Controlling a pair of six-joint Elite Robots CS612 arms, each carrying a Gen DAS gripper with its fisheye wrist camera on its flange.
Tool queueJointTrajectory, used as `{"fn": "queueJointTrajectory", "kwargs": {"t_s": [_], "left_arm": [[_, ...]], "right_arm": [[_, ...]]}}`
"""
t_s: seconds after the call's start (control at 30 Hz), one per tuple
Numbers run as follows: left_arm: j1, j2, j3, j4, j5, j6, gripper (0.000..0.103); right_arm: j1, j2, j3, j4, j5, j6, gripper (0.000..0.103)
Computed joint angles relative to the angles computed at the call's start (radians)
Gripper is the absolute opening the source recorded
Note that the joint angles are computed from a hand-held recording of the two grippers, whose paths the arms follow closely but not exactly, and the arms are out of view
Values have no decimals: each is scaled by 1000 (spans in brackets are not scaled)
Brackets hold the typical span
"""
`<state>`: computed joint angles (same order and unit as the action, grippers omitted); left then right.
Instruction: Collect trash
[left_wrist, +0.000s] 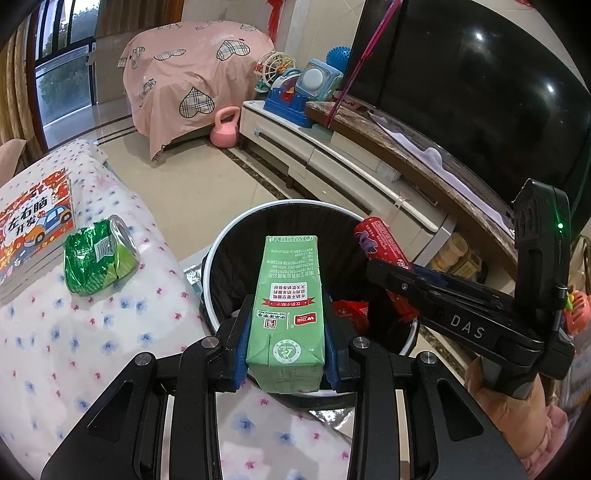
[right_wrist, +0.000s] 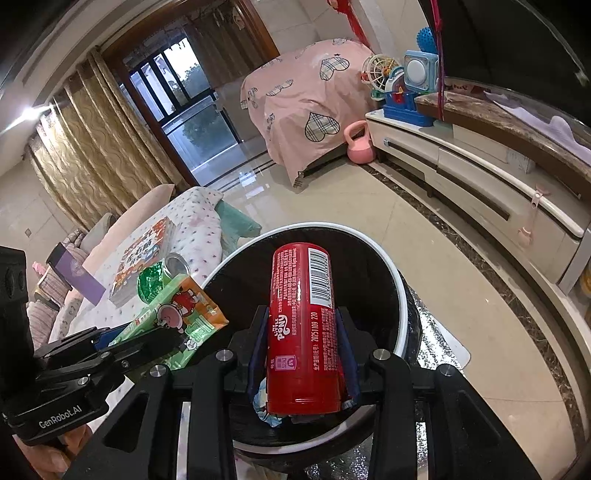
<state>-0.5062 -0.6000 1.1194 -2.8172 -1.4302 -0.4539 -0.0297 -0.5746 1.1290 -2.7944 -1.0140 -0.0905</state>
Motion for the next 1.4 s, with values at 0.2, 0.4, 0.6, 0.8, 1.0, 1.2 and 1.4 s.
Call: {"fn": "queueJointTrajectory", "kwargs": {"t_s": [0.2,0.4,0.6,0.8,1.0,1.2,1.4], "left_arm": [[0,1,-2,1,1,-1,30],[4,4,-7,3,-1,-1,30],[7,7,-16,28,-18,-7,31],[5,-15,25,-9,21,-38,58],[-1,-58,103,-70,53,-59,68],[-11,-119,237,-175,87,-111,76],[-31,-195,409,-284,157,-162,78]], "right_arm": [[1,2,-6,12,-9,-4,35],[2,3,-10,14,-18,-7,35],[5,6,-22,41,-32,-19,36],[4,-5,-5,20,-44,-13,43],[-5,-39,57,-63,2,30,61],[-10,-92,174,-216,65,77,95],[-5,-140,293,-363,81,116,101]]}}
